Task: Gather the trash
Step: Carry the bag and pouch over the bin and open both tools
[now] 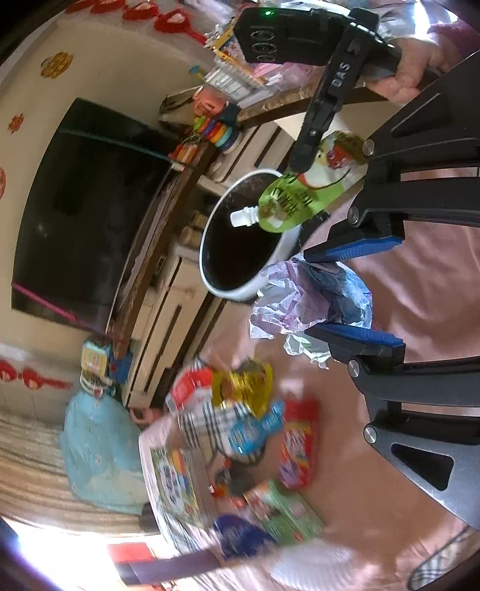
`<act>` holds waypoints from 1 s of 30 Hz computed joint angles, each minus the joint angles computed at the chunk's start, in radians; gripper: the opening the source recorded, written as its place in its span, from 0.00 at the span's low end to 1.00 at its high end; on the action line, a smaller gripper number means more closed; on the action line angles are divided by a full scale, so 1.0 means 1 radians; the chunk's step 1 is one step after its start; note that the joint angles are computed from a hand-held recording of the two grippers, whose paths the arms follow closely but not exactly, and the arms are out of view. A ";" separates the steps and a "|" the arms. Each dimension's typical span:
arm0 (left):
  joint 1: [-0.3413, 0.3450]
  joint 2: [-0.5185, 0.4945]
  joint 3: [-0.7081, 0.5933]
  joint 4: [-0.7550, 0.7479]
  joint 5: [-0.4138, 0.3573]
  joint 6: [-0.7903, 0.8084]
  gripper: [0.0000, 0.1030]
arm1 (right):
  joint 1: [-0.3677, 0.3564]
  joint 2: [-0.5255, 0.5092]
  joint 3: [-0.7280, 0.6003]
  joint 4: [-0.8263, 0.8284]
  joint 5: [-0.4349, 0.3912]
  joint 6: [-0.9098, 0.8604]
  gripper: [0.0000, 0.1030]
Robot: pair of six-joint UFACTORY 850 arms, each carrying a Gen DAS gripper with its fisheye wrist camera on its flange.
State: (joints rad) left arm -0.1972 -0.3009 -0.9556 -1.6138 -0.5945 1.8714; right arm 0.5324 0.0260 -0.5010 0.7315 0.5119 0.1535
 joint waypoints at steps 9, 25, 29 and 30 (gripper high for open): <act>-0.089 -0.106 -0.140 0.036 0.021 -0.049 0.31 | -0.063 0.042 0.005 0.197 0.011 -0.225 0.04; -0.181 -0.309 -0.404 0.174 0.054 -0.251 0.31 | -0.191 -0.028 -0.068 0.268 -0.026 -0.383 0.04; -0.195 -0.342 -0.444 0.202 0.065 -0.293 0.32 | -0.221 -0.048 -0.076 0.236 -0.042 -0.363 0.04; -0.197 -0.346 -0.449 0.206 0.064 -0.300 0.32 | -0.224 -0.053 -0.078 0.238 -0.043 -0.366 0.04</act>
State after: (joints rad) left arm -0.3945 -0.6472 -1.4045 -1.4081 -0.5303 1.5709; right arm 0.3086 -0.0266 -0.5789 0.9693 0.4691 -0.2129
